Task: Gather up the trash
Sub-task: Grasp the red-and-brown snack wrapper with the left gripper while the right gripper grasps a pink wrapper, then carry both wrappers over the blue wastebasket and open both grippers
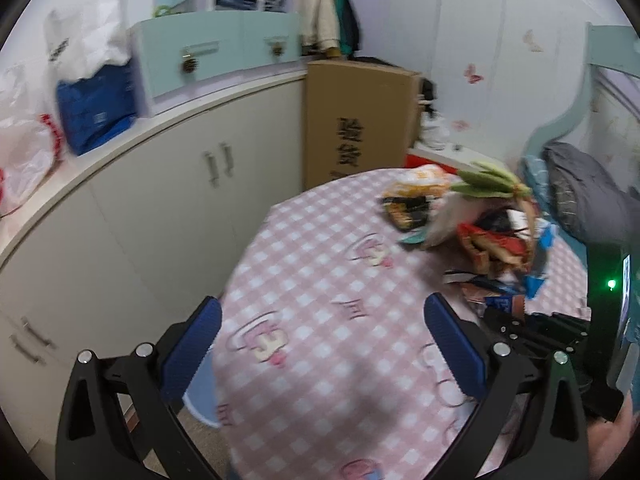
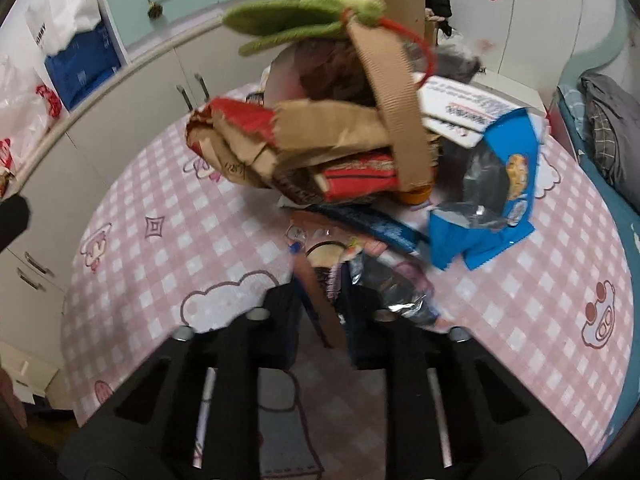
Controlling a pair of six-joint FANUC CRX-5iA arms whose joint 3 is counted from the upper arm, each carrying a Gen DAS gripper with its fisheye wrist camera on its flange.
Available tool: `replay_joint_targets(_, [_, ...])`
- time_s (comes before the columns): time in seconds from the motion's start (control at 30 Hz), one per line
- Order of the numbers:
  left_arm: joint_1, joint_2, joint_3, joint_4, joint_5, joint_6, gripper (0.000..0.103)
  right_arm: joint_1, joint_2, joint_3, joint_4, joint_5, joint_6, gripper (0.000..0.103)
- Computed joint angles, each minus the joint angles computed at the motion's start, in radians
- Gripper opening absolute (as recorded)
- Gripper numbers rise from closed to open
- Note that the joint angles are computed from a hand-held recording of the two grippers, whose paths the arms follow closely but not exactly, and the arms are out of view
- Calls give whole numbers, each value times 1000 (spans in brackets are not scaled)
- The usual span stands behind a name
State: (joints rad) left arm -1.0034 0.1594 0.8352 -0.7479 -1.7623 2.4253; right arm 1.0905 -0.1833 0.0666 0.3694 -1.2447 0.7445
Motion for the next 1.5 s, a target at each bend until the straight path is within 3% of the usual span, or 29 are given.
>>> replay_joint_targets(0.27, [93, 50, -14, 222, 271, -123, 99, 4, -136, -92, 32, 2, -120, 9])
replay_joint_targets(0.43, [149, 127, 34, 344, 337, -209, 99, 11, -191, -123, 54, -12, -183, 9])
replay_joint_targets(0.63, [218, 182, 33, 477, 410, -202, 99, 8, -212, -135, 67, -9, -201, 9])
replay_joint_targets(0.67, [231, 191, 32, 502, 406, -204, 95, 9, -217, -138, 69, -9, -203, 9])
replay_joint_targets(0.7, [245, 180, -5, 539, 443, -211, 80, 10, -219, -138, 72, -8, -204, 9])
replay_joint_targets(0.73, [271, 146, -84, 619, 530, -221, 61, 12, -219, -137, 75, -8, -206, 9])
replay_joint_targets(0.77, [287, 120, -141, 673, 586, -220, 57, 12, -226, -142, 77, -7, -204, 9])
replay_joint_targets(0.93, [275, 70, -212, 663, 633, -215, 49, 29, -237, -145, 96, -6, -212, 9])
replay_joint_targets(1.1, [261, -21, -303, 642, 669, -215, 48, 64, -234, -129, 118, -7, -226, 9])
replay_joint_targets(1.5, [168, -278, -467, 421, 595, -61, 48, 185, -211, -72, 168, 19, -233, 9])
